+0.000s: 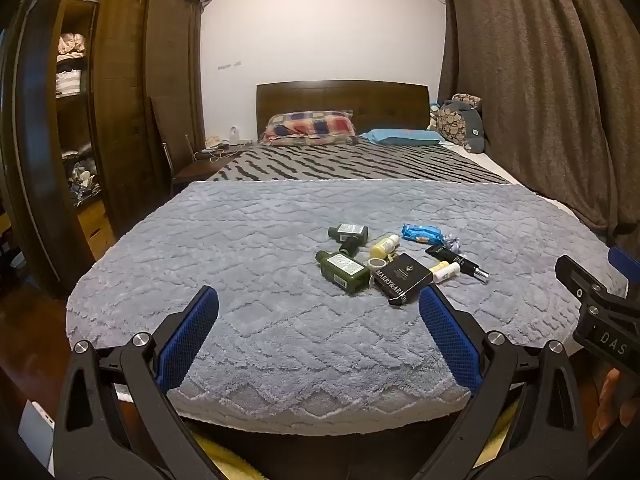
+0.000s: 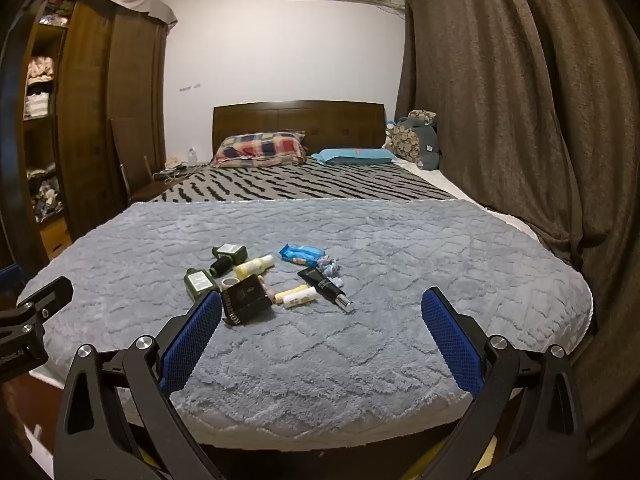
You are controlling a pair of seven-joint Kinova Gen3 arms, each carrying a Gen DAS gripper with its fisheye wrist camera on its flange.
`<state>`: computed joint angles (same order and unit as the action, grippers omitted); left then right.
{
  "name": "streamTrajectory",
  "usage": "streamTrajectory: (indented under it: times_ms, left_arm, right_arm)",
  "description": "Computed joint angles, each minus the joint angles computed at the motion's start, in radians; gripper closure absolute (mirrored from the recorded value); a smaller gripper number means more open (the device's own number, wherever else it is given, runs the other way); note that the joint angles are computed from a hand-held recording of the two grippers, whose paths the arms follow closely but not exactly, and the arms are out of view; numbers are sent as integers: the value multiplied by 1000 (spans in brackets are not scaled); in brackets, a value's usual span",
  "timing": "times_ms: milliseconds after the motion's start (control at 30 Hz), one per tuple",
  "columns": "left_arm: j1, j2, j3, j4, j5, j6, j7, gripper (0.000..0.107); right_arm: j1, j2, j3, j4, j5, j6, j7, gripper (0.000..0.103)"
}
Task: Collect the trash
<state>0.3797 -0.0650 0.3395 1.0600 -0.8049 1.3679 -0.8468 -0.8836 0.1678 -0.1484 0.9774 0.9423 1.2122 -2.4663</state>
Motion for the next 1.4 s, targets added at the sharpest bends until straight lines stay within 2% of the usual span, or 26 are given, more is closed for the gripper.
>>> streamTrajectory:
  times_ms: [1400]
  left_arm:
    - [10,4,1,-11,-10,8,-2,12]
  right_arm:
    - [-15,-2,-6,-12,15,4,0,3]
